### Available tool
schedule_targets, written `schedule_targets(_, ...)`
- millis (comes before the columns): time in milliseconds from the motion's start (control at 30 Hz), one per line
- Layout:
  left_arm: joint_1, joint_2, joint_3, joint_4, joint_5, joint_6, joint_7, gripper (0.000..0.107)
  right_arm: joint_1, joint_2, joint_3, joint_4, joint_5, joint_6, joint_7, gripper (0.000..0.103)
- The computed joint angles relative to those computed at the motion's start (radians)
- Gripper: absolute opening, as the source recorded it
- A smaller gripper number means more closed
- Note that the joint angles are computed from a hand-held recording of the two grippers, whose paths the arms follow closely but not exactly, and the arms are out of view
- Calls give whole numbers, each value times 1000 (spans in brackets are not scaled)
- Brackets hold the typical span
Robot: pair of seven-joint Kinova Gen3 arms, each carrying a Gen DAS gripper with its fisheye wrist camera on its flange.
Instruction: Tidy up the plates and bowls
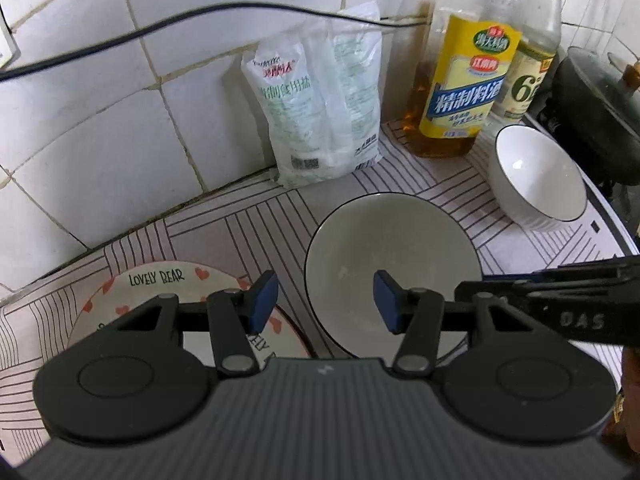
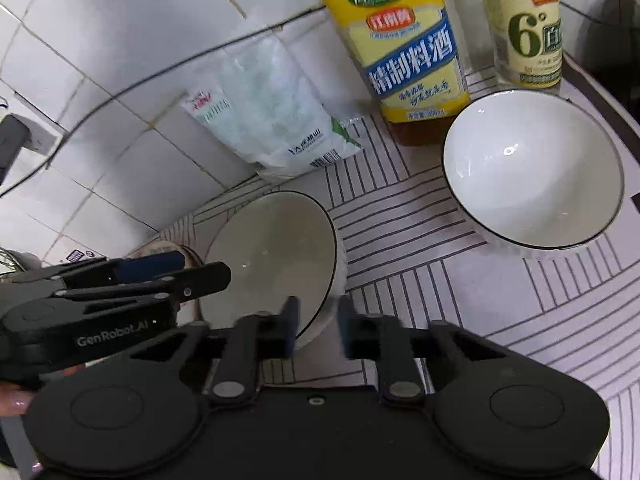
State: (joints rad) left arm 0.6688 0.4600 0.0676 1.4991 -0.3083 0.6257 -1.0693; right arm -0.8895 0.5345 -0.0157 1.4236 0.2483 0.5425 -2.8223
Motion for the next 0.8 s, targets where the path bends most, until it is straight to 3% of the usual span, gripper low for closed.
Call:
schedule_targets(100, -1, -1, 2, 4, 3, -7, -4, 49, -7, -20, 24, 56, 0, -70, -47, 14)
schedule_targets(233, -12, -2, 16, 8, 23, -19, -15, 35, -15, -33, 45, 96, 5, -115, -89, 11)
schedule_targets(333, 31, -2, -20, 14, -13, -22, 31, 27, -19, -42, 56, 127, 0, -156, -117, 10)
schedule_targets(467, 27, 3, -15, 12, -16, -14, 48, 25, -11, -42, 57, 149, -13, -198, -125, 10)
schedule_targets(533, -8, 13, 18, 0, 28, 8, 22, 22, -11, -43, 59, 164, -28, -220, -128, 11)
schedule_targets(633, -36, 16, 41, 9, 82, 0, 2, 16, -14, -24, 62, 141, -60, -174, -113, 10)
schedule_targets(733, 13, 14, 1, 16, 51, -6, 50, 14, 32, -17, 14, 177, -91, -241, -106, 11)
schedule_targets(800, 28, 12, -8, 14, 39, -4, 77, 14, 12, -15, 40, 191, -111, -268, -116, 11)
